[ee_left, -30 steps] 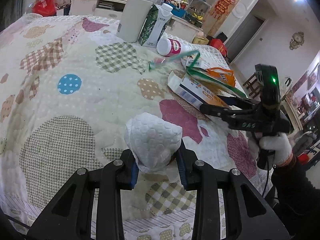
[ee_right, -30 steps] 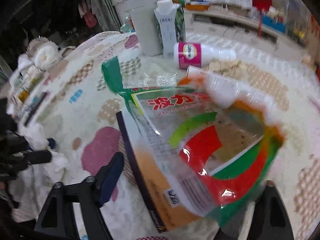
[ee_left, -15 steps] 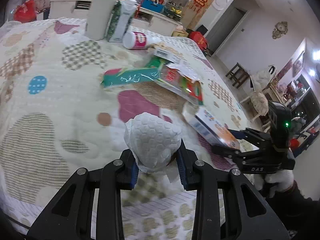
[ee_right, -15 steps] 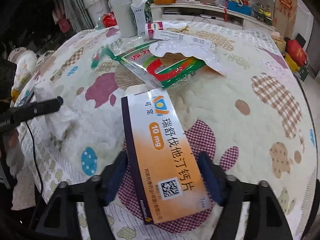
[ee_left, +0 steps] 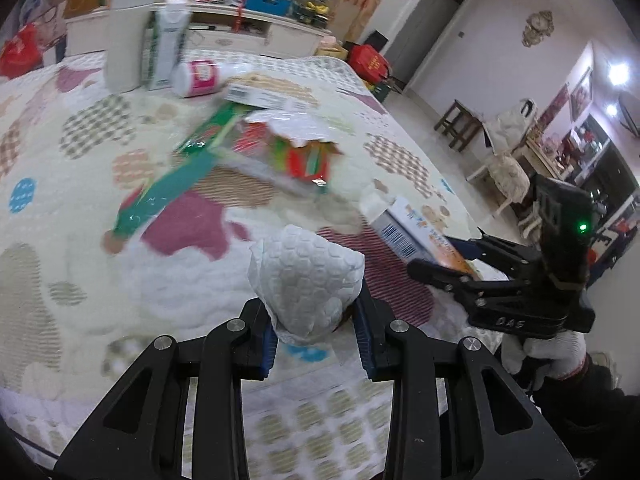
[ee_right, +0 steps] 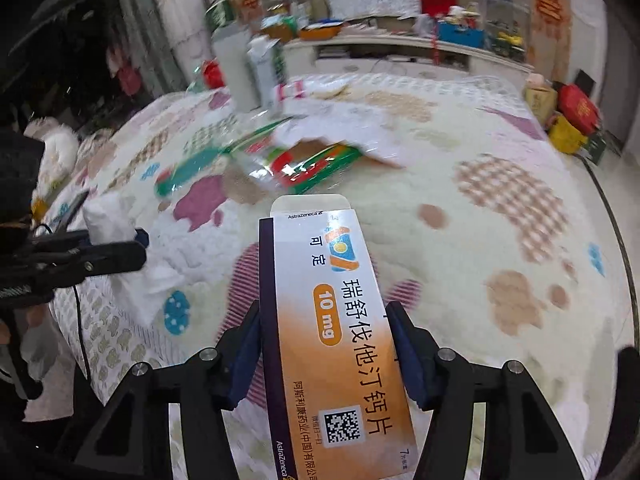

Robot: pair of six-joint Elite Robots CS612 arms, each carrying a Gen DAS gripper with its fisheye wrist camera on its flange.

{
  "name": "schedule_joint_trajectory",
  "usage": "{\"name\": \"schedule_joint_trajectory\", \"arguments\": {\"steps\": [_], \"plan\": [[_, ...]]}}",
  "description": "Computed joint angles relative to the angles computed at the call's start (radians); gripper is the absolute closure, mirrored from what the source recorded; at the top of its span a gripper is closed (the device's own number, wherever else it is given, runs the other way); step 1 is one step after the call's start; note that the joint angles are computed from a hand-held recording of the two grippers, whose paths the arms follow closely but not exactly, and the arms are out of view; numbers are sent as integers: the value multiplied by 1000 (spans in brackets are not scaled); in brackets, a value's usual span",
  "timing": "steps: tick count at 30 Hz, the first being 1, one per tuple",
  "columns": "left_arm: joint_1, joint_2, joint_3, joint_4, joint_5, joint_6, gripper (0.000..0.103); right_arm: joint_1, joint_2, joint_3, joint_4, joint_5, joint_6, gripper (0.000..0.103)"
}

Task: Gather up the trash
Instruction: 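Carry the tissue ball and orange-white box over the black bin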

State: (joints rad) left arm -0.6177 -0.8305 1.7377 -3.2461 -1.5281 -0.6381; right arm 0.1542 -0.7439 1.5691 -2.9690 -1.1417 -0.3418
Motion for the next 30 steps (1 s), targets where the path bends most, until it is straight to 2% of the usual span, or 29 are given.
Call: {"name": "schedule_joint_trajectory", "arguments": {"steps": [5,10,17,30], "plan": [[-21,28,-75,53,-16,42,73,-43,-20,42,-91,9,84,45],[-38,65,-160,107,-33,83,73,-77,-28,65,-144,-14,144,45],[-49,120,-277,171,-61,127,73,-117,-40,92,-197,-54,185,45],[-77,185,-428,267,-71,206,73,-179,-47,121,-247,-121,252,45]]}}
